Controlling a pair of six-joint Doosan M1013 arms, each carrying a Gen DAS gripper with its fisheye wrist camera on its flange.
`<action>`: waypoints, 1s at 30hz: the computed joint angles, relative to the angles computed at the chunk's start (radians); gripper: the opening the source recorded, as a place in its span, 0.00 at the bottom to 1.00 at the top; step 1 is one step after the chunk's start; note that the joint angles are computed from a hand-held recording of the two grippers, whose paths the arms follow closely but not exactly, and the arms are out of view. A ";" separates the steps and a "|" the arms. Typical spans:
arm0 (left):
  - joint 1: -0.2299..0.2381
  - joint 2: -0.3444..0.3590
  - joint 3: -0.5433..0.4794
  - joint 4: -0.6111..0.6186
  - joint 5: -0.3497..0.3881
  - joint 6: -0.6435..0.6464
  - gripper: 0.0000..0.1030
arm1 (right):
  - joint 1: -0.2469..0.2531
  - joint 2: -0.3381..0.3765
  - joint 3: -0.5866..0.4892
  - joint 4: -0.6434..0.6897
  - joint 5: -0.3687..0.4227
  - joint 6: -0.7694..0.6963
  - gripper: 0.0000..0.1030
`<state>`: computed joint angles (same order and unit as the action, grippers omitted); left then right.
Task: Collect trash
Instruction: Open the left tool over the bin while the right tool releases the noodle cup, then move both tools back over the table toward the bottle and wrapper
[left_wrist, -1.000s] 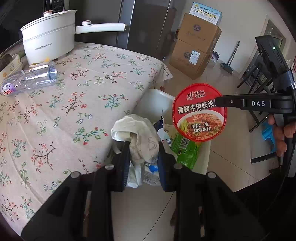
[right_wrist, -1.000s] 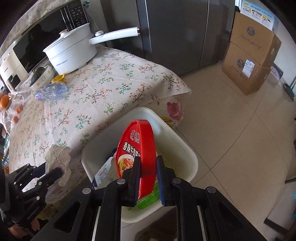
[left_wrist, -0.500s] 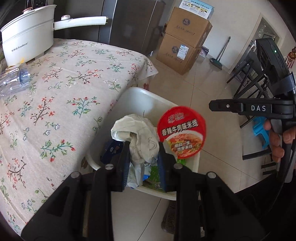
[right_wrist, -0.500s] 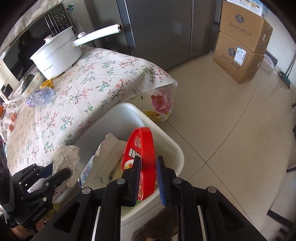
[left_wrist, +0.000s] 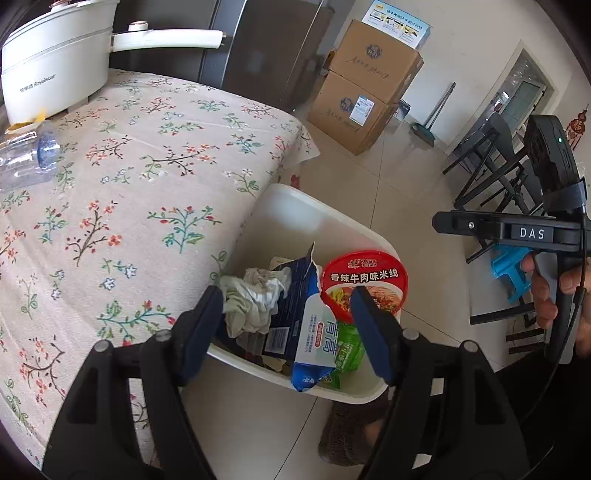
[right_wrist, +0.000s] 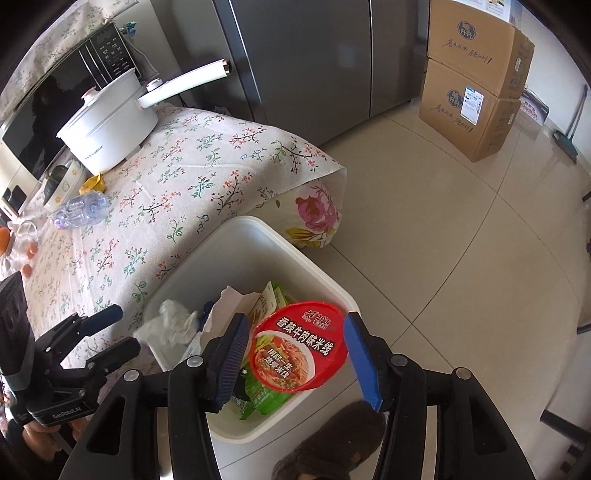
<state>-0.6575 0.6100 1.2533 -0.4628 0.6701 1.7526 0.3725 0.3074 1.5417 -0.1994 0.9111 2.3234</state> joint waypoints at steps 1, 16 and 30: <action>0.001 -0.005 0.004 0.016 -0.005 -0.017 0.75 | 0.002 0.001 -0.003 -0.006 0.001 0.003 0.56; 0.007 -0.074 0.056 0.504 0.019 -0.457 0.99 | 0.050 0.045 -0.101 -0.049 0.000 -0.038 0.73; 0.070 -0.099 0.054 0.819 0.170 -0.895 0.99 | 0.110 0.197 -0.332 -0.030 0.073 -0.144 0.78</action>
<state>-0.5875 0.5108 1.3071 0.3564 0.8403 0.8577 0.4828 0.5040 1.2095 -0.2298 0.9846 2.1792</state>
